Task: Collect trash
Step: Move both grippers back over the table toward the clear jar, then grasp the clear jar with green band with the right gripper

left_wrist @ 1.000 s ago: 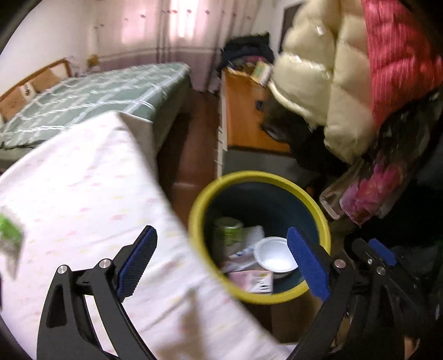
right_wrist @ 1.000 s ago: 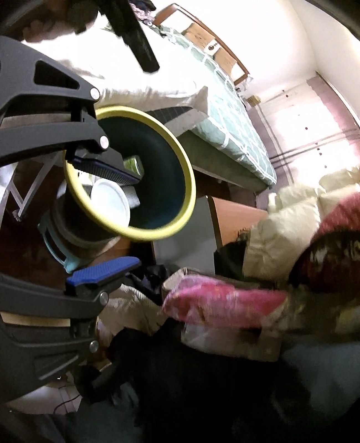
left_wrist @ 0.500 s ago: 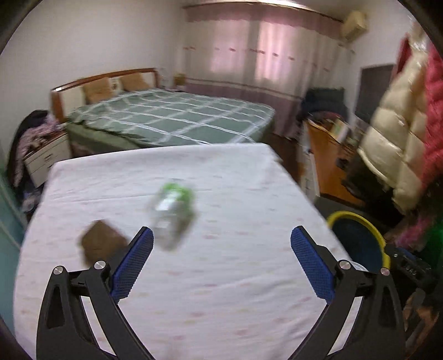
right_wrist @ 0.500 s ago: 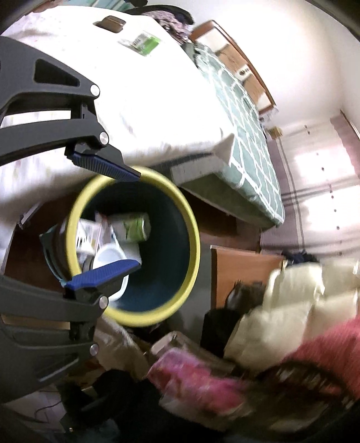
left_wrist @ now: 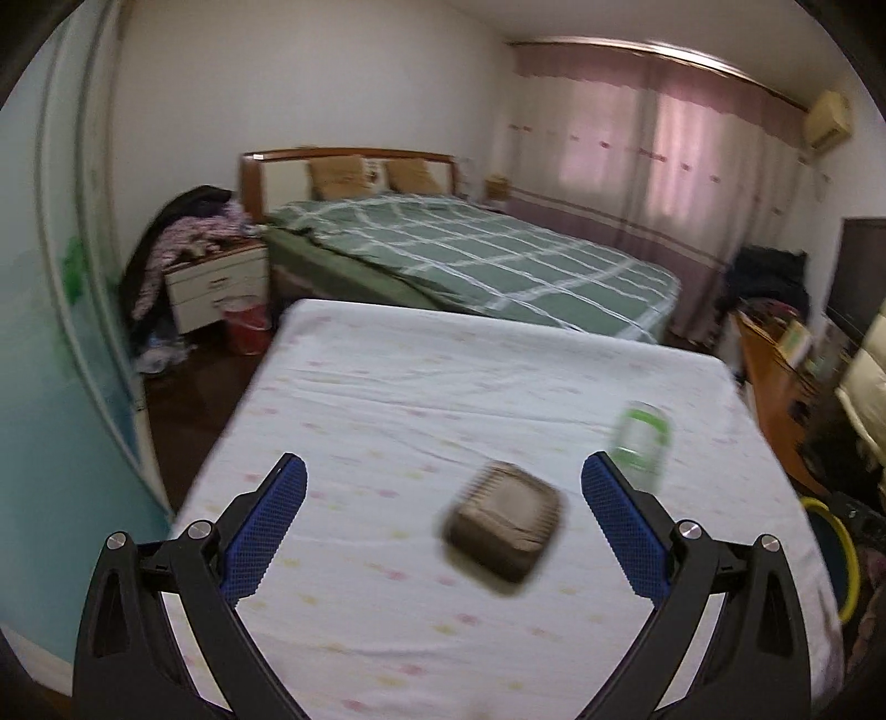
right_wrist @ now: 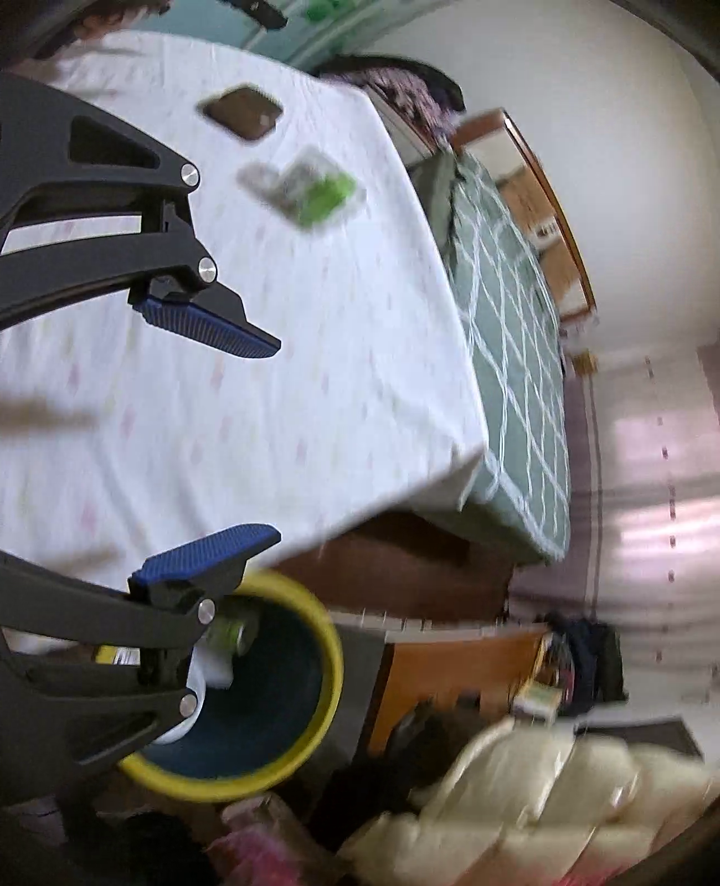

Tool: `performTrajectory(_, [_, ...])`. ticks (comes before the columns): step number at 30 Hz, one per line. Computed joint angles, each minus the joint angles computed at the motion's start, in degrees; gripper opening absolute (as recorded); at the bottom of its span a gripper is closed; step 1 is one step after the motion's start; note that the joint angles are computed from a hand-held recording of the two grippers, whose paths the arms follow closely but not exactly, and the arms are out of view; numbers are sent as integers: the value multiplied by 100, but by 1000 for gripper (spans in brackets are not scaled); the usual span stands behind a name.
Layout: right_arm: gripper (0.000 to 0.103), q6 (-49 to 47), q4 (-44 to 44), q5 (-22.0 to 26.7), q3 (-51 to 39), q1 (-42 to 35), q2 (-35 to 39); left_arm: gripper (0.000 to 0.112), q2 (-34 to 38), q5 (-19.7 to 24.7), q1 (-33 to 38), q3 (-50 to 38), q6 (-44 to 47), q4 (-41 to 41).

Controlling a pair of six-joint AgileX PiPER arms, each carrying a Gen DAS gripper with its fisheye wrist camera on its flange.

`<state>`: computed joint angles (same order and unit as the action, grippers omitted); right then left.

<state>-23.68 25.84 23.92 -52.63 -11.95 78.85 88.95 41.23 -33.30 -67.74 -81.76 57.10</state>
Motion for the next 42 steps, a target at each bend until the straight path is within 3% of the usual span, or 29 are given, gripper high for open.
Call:
performTrajectory(6, [60, 1115, -691, 187, -920, 1210, 666, 98, -158, -252, 451, 484, -609, 351])
performTrajectory(11, [60, 2070, -1443, 363, -1715, 2081, 1356, 98, -170, -55, 383, 591, -1096, 672])
performTrajectory(16, [60, 3255, -2424, 511, -2370, 2654, 2039, 98, -201, -121, 516, 672, -1197, 519])
performTrajectory(19, [62, 3533, -2493, 709, -2726, 2812, 2375, 98, -206, -228, 598, 711, -1195, 426])
performTrajectory(26, [67, 5000, -3940, 899, -3093, 3218, 2866, 98, -144, -372, 636, 693, -1168, 331])
performTrajectory(34, [62, 5490, -4397, 878, -3200, 3260, 3176, 98, -119, -335, 490, 697, -1194, 367])
performTrajectory(42, [58, 4816, -3642, 341, -2421, 2872, 2598, 98, -35, -306, 439, 648, -1080, 341])
